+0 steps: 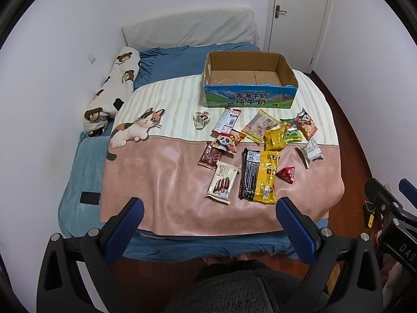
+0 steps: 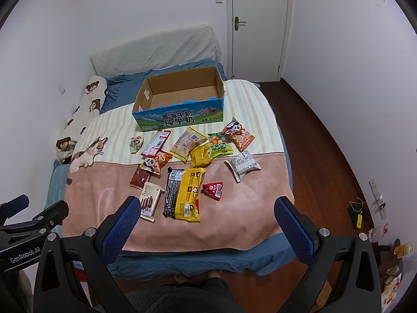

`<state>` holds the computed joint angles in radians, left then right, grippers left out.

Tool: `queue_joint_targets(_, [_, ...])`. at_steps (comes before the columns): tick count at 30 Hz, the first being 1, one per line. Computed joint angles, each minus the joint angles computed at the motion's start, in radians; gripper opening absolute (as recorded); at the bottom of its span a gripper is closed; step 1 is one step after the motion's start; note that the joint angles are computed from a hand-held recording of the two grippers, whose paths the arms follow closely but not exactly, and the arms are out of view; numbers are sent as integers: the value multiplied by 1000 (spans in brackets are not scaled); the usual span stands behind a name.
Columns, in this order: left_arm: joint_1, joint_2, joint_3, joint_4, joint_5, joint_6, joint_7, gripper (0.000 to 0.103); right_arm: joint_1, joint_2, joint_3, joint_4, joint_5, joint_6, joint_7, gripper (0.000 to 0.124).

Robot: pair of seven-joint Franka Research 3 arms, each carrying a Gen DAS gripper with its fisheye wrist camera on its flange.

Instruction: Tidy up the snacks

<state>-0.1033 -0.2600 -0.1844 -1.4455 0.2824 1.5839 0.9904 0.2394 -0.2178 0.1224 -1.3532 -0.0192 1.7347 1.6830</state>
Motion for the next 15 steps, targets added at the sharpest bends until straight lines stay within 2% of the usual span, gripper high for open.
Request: queue_joint_targets(15, [-1, 5, -1, 8, 3, -4, 0, 103, -6, -18, -2, -5, 13, 4, -3, 103])
